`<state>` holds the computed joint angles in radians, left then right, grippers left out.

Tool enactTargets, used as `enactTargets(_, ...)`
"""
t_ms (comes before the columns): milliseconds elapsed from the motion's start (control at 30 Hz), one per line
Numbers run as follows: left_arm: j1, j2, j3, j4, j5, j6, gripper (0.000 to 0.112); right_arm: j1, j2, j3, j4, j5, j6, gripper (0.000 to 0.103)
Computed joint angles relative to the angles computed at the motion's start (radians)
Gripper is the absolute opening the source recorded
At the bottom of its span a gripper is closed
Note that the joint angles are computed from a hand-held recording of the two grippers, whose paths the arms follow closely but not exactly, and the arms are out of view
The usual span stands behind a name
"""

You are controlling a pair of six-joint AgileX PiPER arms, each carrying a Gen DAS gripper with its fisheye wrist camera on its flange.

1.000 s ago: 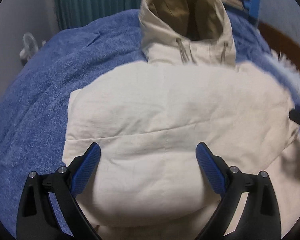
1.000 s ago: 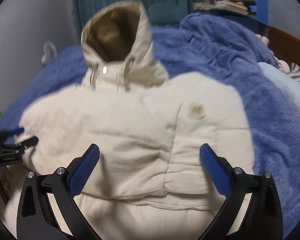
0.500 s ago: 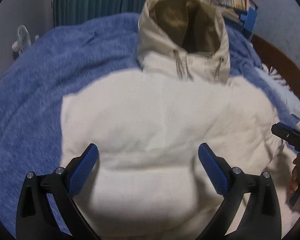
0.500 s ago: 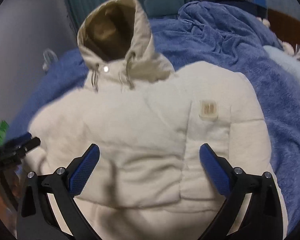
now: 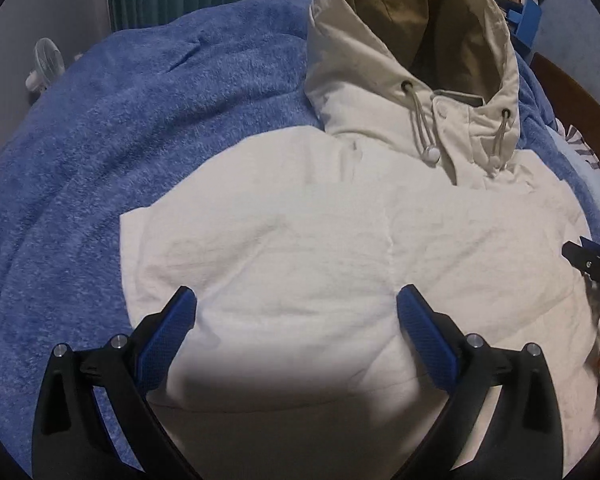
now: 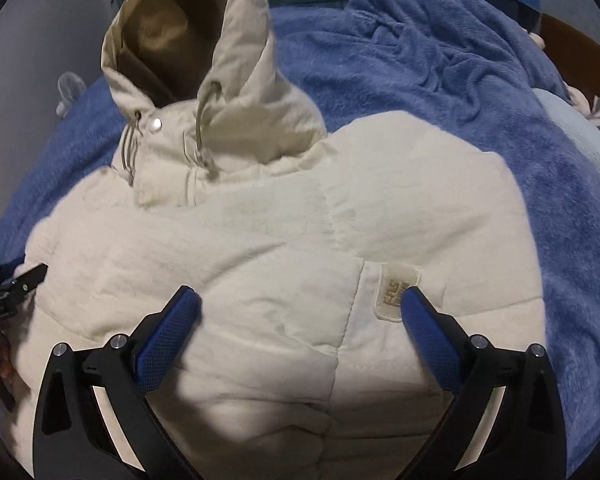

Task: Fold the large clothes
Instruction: 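Move the right gripper to the hood and grasp its rim, then lift the hood with the right gripper and fold it down over the body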

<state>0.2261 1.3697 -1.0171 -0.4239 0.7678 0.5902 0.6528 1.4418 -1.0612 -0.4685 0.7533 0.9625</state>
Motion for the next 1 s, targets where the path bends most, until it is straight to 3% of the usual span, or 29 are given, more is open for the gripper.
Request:
enactTargets(67,-0.017,-0.001,0.004,0.026,-0.010,-0.018,0.097,-0.014,0.014,-0.011,0.037,0.002,-0.069,0.098)
enactTargets(133,-0.026,0.000,-0.021,0.056,0.017,-0.041,0.097,-0.022,0.020,-0.071,0.083,0.079,-0.177,0.098)
enactTargets(200,-0.020,0.002,-0.069,0.072,0.068,-0.053,0.096,0.001,-0.020,-0.107,0.019,0.136,-0.174,0.097)
enactTargets(267,-0.004,-0.026,-0.092,0.035,0.067,-0.007,0.096,-0.002,-0.032,-0.143,0.002,0.132,-0.192,0.097)
enactTargets(333,-0.004,-0.029,-0.120,0.015,0.058,0.005,0.096,-0.034,0.017,-0.234,0.033,0.143,-0.238,0.097)
enactTargets(433,-0.063,0.043,-0.236,0.072,0.063,-0.107,0.096,-0.119,0.125,-0.385,0.140,0.111,-0.296,0.096)
enactTargets(567,-0.129,0.192,-0.455,0.140,0.130,-0.285,0.096,-0.171,0.250,-0.548,0.164,0.072,-0.222,0.096)
enactTargets(667,-0.146,0.258,-0.560,0.138,0.154,-0.315,0.096,-0.172,0.363,-0.695,0.121,0.085,-0.183,0.096)
enactTargets(767,-0.173,0.257,-0.555,0.173,0.107,-0.308,0.096,-0.177,0.487,-0.875,0.113,0.163,-0.209,0.077)
enactTargets(833,-0.181,0.240,-0.515,0.168,0.059,-0.278,0.096,-0.186,0.518,-0.908,0.097,0.168,-0.211,0.065)
enactTargets(900,-0.181,0.228,-0.476,0.155,0.024,-0.239,0.096,-0.210,0.517,-0.886,0.165,0.131,-0.280,0.029)
enactTargets(933,-0.181,0.230,-0.471,0.150,0.025,-0.223,0.096,-0.219,0.500,-0.854,0.196,0.098,-0.314,0.016)
enactTargets(1000,-0.176,0.230,-0.456,0.136,0.018,-0.195,0.096,-0.202,0.453,-0.778,0.153,0.041,-0.309,0.012)
